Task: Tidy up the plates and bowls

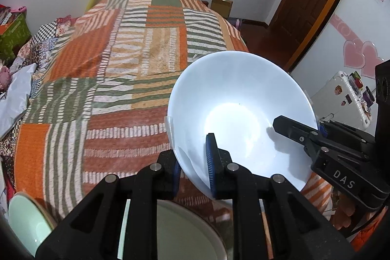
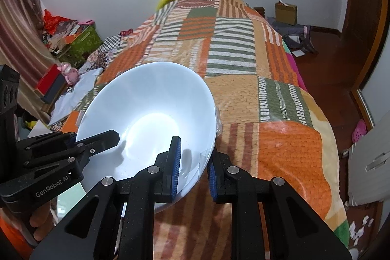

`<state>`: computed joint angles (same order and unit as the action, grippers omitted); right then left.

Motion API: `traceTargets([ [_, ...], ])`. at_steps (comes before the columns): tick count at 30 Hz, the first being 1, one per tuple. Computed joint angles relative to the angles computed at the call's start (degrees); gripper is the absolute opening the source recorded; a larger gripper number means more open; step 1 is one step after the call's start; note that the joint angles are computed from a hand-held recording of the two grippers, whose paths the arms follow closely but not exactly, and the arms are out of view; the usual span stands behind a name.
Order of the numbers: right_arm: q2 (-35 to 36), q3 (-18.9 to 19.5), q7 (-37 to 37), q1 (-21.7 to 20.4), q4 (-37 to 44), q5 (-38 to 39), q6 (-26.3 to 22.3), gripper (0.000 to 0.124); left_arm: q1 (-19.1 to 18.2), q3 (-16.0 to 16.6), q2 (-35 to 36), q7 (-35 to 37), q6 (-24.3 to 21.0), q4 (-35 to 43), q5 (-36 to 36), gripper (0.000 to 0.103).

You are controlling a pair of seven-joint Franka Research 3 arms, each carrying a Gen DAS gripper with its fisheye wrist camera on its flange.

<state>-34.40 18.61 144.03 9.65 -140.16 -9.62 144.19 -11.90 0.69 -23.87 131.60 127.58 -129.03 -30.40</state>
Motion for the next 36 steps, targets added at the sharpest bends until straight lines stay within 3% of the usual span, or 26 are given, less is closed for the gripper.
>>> traceTargets([
  [17,6.11,4.02,5.12,2.4,7.24,-4.94,-0.32,0.018,4.11,6.06,-6.5,3.35,-3.98,-2.07,0.51,0.018],
  [36,18.54,3.99,11.47,10.65,17.64,-13.16,-1.1,0.018,12.9,12.32,-7.6,8.14,-9.07,-1.97,1.37,0.018],
])
